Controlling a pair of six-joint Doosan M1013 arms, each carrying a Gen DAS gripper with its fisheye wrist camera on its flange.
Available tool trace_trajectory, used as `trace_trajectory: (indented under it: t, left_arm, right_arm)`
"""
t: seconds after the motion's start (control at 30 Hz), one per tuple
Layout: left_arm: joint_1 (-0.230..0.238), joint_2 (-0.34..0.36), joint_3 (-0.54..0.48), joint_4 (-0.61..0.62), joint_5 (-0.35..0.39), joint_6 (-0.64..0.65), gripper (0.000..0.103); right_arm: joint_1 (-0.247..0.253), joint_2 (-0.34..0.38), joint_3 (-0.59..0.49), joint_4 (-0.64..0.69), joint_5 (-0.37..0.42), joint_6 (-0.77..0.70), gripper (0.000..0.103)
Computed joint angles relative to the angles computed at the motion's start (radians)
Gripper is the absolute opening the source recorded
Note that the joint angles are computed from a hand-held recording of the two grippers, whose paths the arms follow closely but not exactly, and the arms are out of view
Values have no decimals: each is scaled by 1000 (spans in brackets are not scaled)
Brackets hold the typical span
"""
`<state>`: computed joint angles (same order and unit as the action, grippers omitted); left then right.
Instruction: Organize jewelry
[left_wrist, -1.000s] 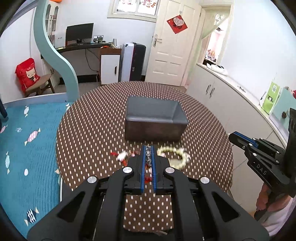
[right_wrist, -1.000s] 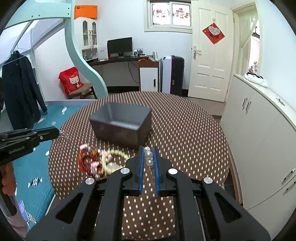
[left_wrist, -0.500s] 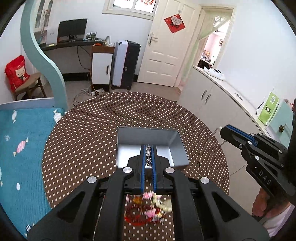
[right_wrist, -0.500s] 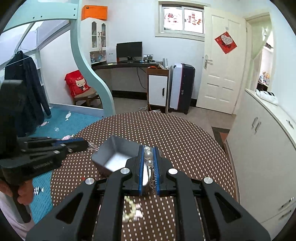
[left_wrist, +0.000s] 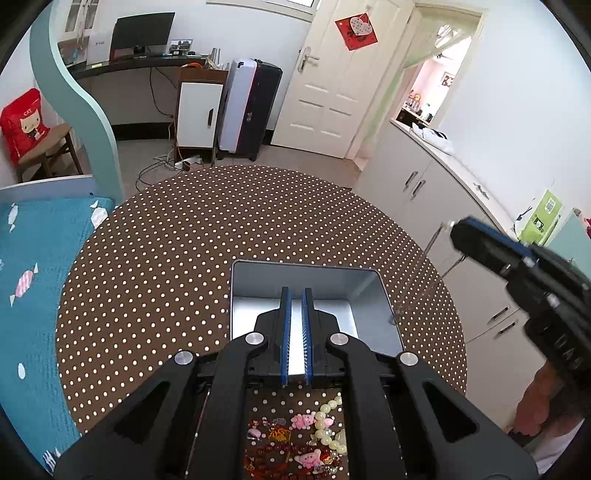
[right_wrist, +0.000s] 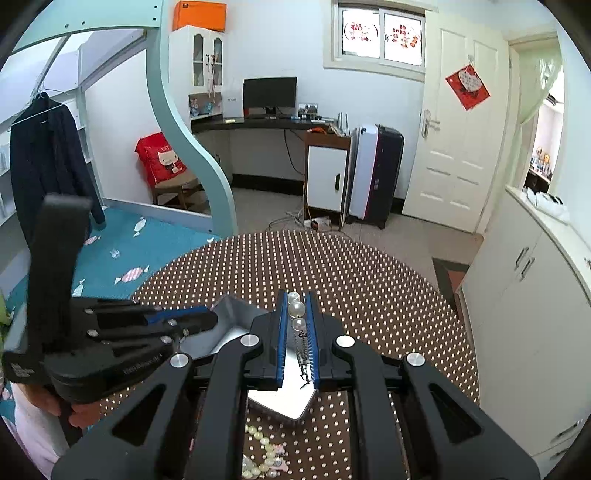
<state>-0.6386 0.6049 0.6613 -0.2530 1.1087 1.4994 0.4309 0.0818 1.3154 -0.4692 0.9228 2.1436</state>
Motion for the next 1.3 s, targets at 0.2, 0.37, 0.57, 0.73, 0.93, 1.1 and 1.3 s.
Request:
trace_trajectory:
  t: [0.2,0.37,0.57,0.73,0.93,1.1,1.3]
  left_arm:
    - [11,14,-21,-5,1,-2,6]
    - [14,21,-29,3,12,-1,38]
    - [11,8,-3,31,8,-2,46]
    - [9,-10,23,54,-3,-16,46]
    - [-2,-44,71,89,-19,-19,54]
    - [-9,-88,142,114,-39,-11,68]
    - [-8,-147,256,130,-72,-12,93]
  right_arm:
    - [5,5,-15,-20,-12,-13,9]
    - [-1,22,-18,13,24,-46,9]
    - [4,40,-9,10,92,-24,63]
    - [4,33,-4,6,103,-7,63]
    - [9,19,6,-1,103,17,63]
    - [17,4,32,-17,126,60,78]
    - [50,-18,78,-124,192,233,95]
